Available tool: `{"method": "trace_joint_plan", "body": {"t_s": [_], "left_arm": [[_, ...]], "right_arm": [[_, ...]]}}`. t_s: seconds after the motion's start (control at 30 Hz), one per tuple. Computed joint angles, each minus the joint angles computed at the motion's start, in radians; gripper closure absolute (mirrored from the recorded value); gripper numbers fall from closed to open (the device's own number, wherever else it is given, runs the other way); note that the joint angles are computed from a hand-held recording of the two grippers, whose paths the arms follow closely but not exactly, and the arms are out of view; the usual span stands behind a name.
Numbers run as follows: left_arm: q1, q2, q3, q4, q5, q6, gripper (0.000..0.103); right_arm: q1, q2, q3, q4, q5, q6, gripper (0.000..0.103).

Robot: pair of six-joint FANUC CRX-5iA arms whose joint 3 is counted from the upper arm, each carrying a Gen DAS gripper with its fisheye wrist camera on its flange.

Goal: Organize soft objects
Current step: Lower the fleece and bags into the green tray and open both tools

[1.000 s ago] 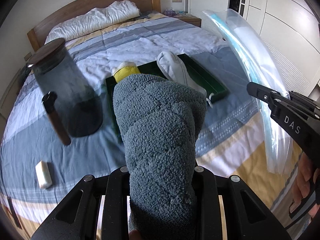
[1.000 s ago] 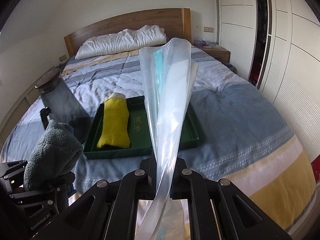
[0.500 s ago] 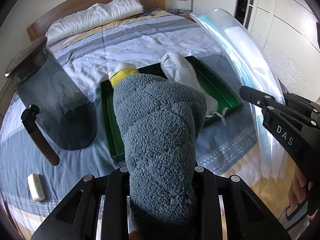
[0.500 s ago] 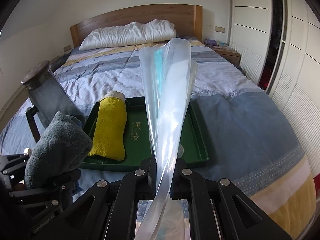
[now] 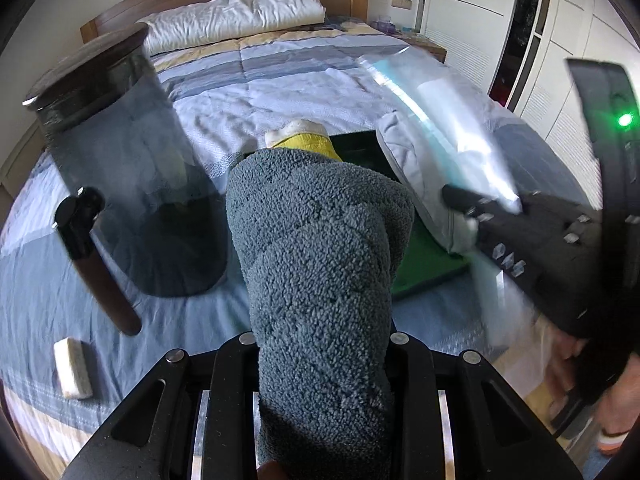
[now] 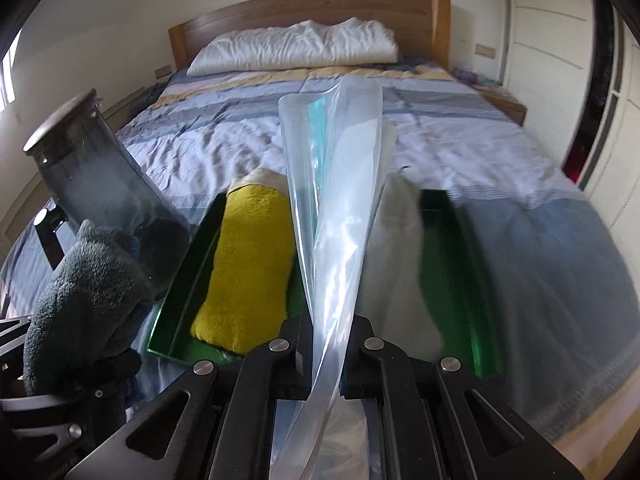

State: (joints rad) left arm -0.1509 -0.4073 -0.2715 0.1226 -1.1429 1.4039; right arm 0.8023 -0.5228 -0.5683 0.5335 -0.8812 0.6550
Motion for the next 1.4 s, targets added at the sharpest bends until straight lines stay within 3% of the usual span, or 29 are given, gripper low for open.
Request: {"method": "trace_joint_plan", "body": {"t_s": [0.27,0.57,1.0,1.3,1.4], "left_arm": [[-0.016,0.103,0.056,-0.026,0.064,0.096,0.079],[-0.040,0.237,0.123,-0.090,0.091,0.196,0.078],[-0.043,0.314,0.141,-0.114,0.084,0.215,0.075],[-0.048,0.317,0.136,-0.110,0.092,0.208,0.075],[-0.044,0.317,0.131,-0.100,0.092,0.208,0.071]], "right_arm": [[-0.130,0.196,0.128,-0.153,0.093,0.186,0.096],[-0.213,0.341,0.241,-0.244,0.109,0.307,0.096],[-0.220,0.453,0.298,-0.259,0.088,0.313,0.094],[-0.221,0.473,0.269,-0.133,0.086,0.163,0.093],[-0.210,0.470,0.267,-0.134,0.080,0.163,0.086]]}}
